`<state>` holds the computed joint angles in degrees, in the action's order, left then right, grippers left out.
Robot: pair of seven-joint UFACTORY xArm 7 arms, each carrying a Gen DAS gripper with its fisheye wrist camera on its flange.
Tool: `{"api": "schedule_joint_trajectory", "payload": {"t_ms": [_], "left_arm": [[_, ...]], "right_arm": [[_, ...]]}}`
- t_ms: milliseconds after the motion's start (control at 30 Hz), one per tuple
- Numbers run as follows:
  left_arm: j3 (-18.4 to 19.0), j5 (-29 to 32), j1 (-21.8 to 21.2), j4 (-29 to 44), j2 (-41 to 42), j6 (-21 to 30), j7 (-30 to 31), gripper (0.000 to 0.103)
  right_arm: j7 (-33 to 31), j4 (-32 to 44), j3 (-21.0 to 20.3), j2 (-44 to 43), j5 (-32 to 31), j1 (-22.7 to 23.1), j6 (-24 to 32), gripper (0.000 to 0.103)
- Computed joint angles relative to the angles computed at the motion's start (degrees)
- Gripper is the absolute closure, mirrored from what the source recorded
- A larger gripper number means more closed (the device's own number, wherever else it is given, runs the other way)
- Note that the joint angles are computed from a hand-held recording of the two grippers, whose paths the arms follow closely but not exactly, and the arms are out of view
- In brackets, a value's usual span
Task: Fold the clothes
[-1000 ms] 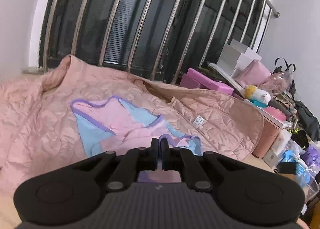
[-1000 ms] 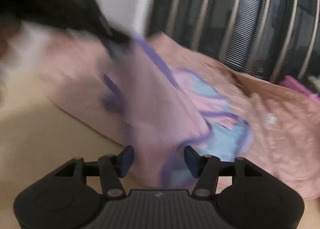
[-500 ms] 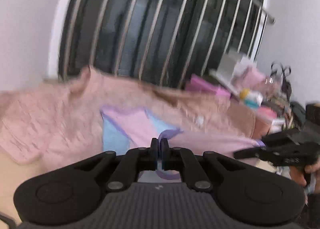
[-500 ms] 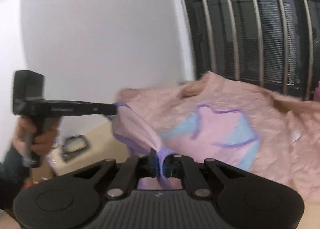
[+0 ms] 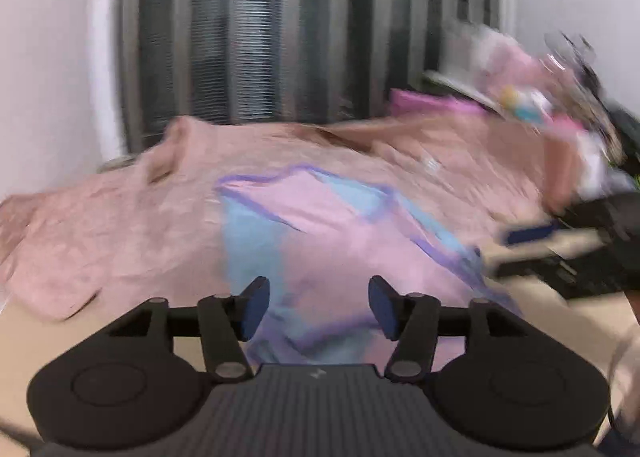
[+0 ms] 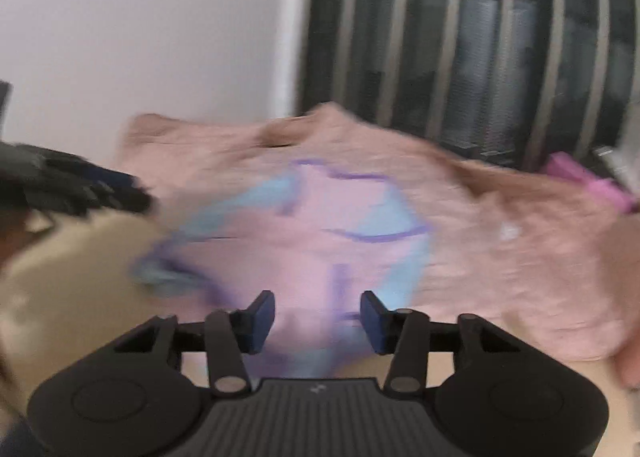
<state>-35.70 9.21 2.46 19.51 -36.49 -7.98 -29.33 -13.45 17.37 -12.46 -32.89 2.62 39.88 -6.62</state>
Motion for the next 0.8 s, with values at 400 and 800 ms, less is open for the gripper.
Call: {"api": "schedule_joint_trajectory", "payload": {"t_ms": [400, 800], "left_arm": [[-14.40, 10.96, 14.94, 5.38, 3.22, 7.53, -3.78, 0.071], [-5.48, 3.67, 5.61, 1.38, -2.79, 1.47, -3.90, 0.102]], "right_arm": [[4.75, 4.61, 8.14, 13.39, -3.12, -4.23, -3.67, 0.081], [7.70, 5.45, 25.08, 15.85, -6.66, -18.50, -10.09, 0.081]]}}
